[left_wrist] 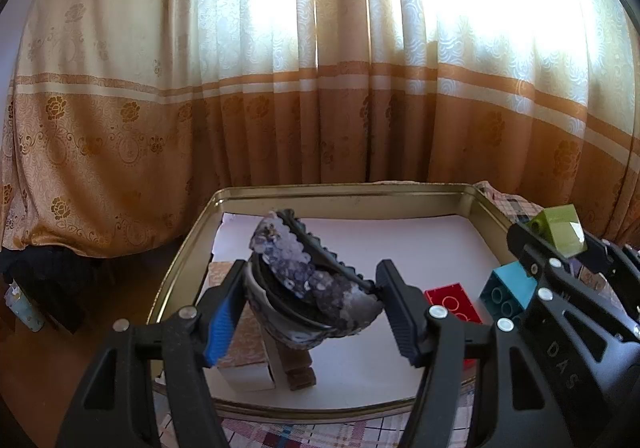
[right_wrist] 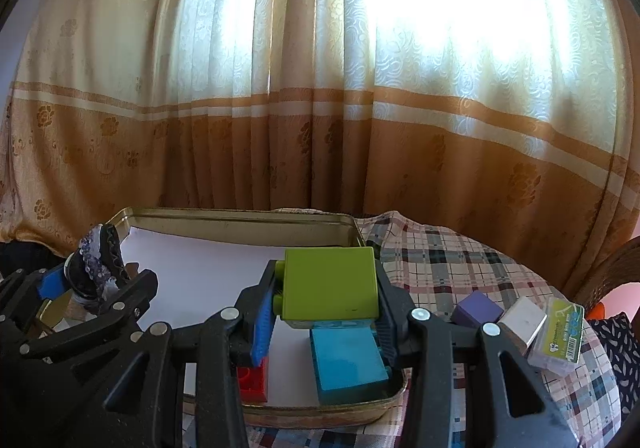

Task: Organize rigid objects
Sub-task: 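Lower the headband into the tray with the left gripper while the right gripper sets down the green block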

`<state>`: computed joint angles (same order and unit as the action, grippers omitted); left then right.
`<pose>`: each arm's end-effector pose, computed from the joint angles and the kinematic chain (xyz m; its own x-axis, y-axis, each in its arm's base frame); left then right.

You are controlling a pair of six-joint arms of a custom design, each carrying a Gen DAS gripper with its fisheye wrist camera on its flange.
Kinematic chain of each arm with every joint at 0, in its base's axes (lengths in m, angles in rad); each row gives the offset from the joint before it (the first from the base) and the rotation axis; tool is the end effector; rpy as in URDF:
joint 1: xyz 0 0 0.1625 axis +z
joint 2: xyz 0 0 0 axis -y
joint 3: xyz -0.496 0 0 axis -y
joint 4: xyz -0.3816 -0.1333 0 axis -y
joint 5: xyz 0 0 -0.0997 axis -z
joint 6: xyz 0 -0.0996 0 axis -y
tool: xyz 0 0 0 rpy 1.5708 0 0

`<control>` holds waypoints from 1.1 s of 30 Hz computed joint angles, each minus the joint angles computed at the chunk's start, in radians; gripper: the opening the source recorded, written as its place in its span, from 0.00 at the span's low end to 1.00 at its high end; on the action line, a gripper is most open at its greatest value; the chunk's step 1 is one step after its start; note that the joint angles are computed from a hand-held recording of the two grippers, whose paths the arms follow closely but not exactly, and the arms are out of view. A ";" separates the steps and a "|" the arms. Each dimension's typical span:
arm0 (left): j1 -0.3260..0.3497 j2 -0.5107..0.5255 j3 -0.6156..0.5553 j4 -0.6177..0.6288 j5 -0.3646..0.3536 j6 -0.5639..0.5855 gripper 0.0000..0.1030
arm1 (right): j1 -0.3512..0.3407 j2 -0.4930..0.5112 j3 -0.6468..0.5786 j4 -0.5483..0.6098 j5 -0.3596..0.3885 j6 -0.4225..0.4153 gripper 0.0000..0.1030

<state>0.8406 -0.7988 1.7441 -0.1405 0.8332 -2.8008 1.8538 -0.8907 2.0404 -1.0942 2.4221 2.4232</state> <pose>-0.2168 -0.5424 0.0863 -0.6521 0.3173 -0.6885 0.7413 0.4572 -0.4914 0.2035 -0.4906 0.0967 -0.6241 0.3693 0.6886 -0.5662 0.3936 -0.7242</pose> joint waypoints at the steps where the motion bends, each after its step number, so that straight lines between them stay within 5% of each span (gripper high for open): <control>1: 0.000 -0.001 0.001 -0.001 0.000 0.001 0.63 | 0.000 0.001 -0.002 0.005 0.000 0.000 0.44; 33: 0.007 0.006 -0.016 0.028 -0.032 -0.025 0.63 | -0.006 0.014 -0.046 0.127 -0.028 0.016 0.45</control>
<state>0.8474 -0.7929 1.7281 -0.1128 0.8009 -2.8257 1.8481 -0.8762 1.9944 -0.9670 2.3940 2.4391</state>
